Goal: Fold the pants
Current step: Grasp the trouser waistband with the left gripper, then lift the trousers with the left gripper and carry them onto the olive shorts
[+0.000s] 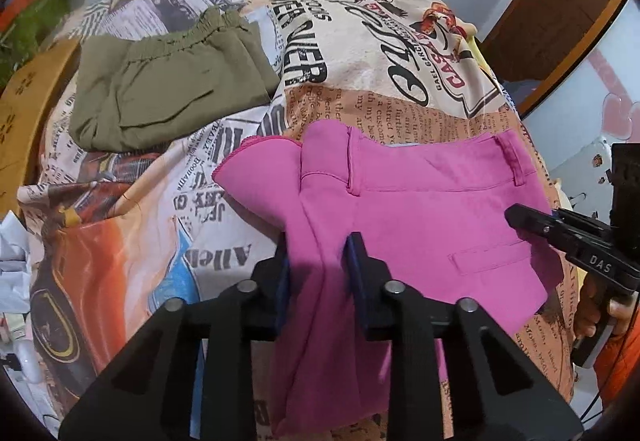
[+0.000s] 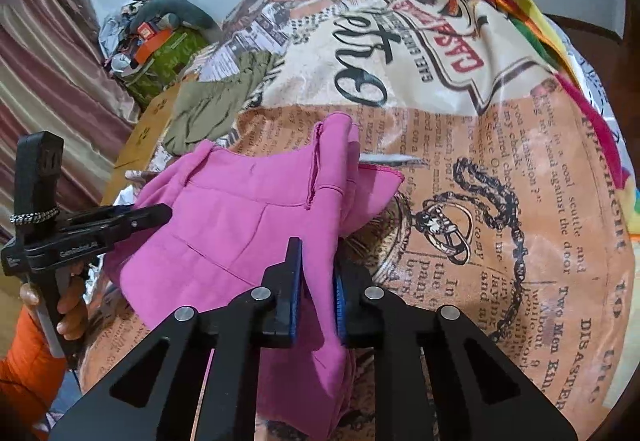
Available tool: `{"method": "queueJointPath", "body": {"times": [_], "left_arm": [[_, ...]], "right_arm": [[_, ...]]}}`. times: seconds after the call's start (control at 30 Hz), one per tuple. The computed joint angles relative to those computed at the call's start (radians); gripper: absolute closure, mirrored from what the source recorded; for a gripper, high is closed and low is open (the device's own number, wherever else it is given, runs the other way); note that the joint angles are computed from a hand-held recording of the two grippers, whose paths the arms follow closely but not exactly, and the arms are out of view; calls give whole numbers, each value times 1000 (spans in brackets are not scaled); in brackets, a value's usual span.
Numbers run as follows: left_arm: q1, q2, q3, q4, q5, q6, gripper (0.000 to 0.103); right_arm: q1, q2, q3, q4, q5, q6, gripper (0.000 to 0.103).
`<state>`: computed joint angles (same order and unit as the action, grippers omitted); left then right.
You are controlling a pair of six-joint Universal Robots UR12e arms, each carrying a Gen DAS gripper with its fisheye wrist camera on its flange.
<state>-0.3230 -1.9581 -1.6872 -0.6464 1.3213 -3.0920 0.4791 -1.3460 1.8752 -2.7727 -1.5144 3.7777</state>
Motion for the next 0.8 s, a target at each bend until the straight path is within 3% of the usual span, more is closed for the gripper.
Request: {"method": "queueJointPath", "body": {"times": [0.3, 0.8], "left_arm": [[-3, 49, -37, 73, 43, 38, 89], [48, 97, -41, 241, 74, 24, 90]], "right_arm": [[27, -7, -38, -17, -55, -58, 92], [57, 53, -192, -20, -122, -176, 93]]}}
